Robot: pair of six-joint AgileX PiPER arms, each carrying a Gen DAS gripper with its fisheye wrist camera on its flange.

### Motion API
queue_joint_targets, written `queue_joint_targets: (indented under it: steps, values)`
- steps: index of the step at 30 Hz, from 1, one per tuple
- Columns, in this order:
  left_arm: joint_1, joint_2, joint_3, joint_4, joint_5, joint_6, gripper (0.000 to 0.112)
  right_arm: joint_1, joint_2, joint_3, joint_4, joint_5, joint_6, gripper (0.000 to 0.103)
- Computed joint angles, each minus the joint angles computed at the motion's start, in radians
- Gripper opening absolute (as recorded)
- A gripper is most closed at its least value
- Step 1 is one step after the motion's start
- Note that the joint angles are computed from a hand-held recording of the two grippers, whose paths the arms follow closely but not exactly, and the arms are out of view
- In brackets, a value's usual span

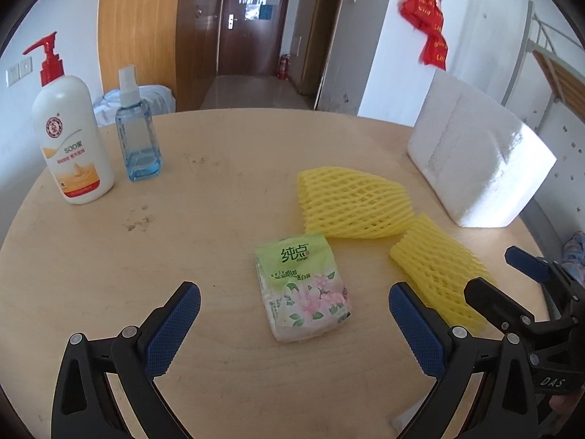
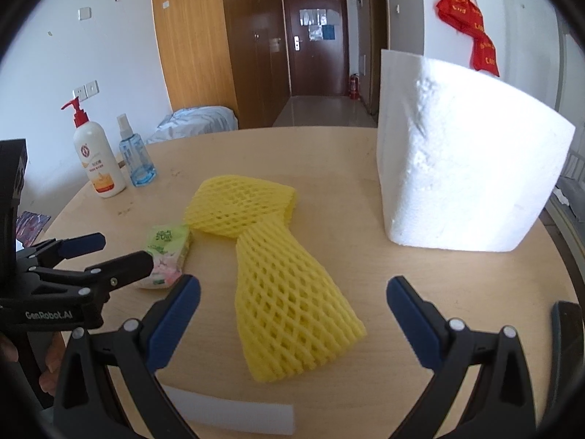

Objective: Organize soft objects
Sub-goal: 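Move both open tools back toward the yellow foam nets on the table, then close the left gripper on the green tissue pack while the right grips a yellow net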

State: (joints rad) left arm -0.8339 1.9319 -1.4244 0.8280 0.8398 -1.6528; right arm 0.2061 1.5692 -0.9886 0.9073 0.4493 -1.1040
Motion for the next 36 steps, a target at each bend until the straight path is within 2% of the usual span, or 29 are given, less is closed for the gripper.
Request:
queue_joint_targets:
  steps: [3, 11, 17, 21, 23, 30, 32, 34, 36]
  values:
    - [0.012, 0.01, -0.012, -0.027, -0.018, 0.021, 0.103, -0.001, 0.01, -0.011, -0.007, 0.01, 0.004, 0.103]
    - [0.02, 0.051, -0.072, -0.059, 0.011, 0.073, 0.103, 0.004, 0.041, -0.043, -0.068, 0.039, 0.045, 0.103]
    - [0.041, 0.067, -0.088, -0.105, -0.007, 0.108, 0.103, 0.01, 0.06, -0.059, -0.108, 0.046, 0.082, 0.102]
    - [0.05, 0.075, -0.098, -0.124, 0.004, 0.124, 0.103, 0.008, 0.08, -0.073, -0.126, 0.063, 0.105, 0.089]
    - [0.057, 0.078, -0.097, -0.134, -0.002, 0.132, 0.102, 0.01, 0.086, -0.077, -0.139, 0.067, 0.114, 0.086]
    - [0.066, 0.091, -0.107, -0.163, 0.003, 0.155, 0.099, 0.019, 0.086, -0.078, -0.18, 0.056, 0.138, 0.082]
    - [0.069, 0.1, -0.119, -0.177, 0.012, 0.169, 0.098, 0.039, 0.089, -0.075, -0.216, 0.028, 0.171, 0.081]
    - [0.066, 0.108, -0.131, -0.179, 0.027, 0.176, 0.097, 0.044, 0.091, -0.077, -0.225, 0.027, 0.177, 0.076]
    - [0.063, 0.114, -0.141, -0.18, 0.038, 0.182, 0.094, 0.041, 0.096, -0.083, -0.222, 0.037, 0.175, 0.064]
